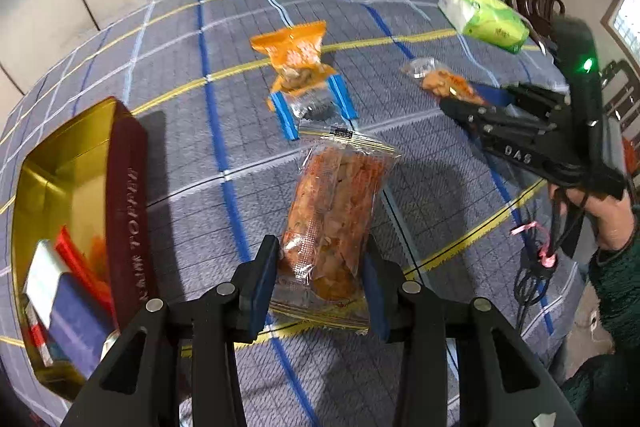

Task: Organize snacks
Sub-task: 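Grasp the clear bag of orange snacks with the left gripper, then carry the orange-snack bag with the left gripper over the tin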

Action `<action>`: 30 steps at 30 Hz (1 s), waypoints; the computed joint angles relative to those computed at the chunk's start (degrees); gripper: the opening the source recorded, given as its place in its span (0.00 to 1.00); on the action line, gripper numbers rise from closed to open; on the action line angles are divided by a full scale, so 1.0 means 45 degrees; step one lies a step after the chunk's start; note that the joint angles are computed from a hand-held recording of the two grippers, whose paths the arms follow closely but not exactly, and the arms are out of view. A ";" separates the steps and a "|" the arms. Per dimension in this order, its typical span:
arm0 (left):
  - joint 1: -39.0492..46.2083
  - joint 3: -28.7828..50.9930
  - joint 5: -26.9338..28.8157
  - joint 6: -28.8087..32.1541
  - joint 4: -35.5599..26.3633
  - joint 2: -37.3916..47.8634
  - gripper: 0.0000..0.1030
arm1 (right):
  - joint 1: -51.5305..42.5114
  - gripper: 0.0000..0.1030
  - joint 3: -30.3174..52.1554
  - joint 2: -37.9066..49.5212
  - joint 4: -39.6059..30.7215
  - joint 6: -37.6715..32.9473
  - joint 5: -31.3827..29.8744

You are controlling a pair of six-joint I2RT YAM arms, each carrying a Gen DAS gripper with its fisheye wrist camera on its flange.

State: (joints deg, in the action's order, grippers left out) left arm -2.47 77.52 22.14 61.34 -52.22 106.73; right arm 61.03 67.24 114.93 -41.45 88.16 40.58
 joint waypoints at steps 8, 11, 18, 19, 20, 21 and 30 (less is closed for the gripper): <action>0.1208 0.1558 0.0888 -0.0627 -0.0631 -0.0057 0.36 | 0.0004 0.39 0.0023 0.0006 -0.0019 0.0004 0.0000; 0.1731 0.2512 0.1012 -0.0880 -0.0684 0.0307 0.36 | 0.0007 0.39 0.0024 0.0004 -0.0017 0.0007 -0.0001; 0.3131 0.6210 0.0511 -0.2150 -0.1209 0.2574 0.36 | 0.0013 0.39 0.0028 0.0002 -0.0026 0.0014 -0.0002; 0.3312 0.6788 0.0354 -0.2383 -0.1294 0.2975 0.36 | 0.0013 0.39 0.0038 0.0007 -0.0031 0.0015 -0.0002; 0.3471 0.7154 0.0309 -0.2488 -0.1379 0.3230 0.36 | 0.0013 0.39 0.0029 0.0003 -0.0031 0.0014 -0.0002; 0.3639 0.7783 0.0214 -0.2652 -0.1586 0.3650 0.36 | 0.0013 0.39 0.0029 0.0003 -0.0031 0.0014 -0.0002; 0.4292 1.0716 -0.0875 -0.3861 -0.2342 0.5834 0.36 | 0.0017 0.39 0.0041 -0.0001 -0.0055 0.0019 -0.0005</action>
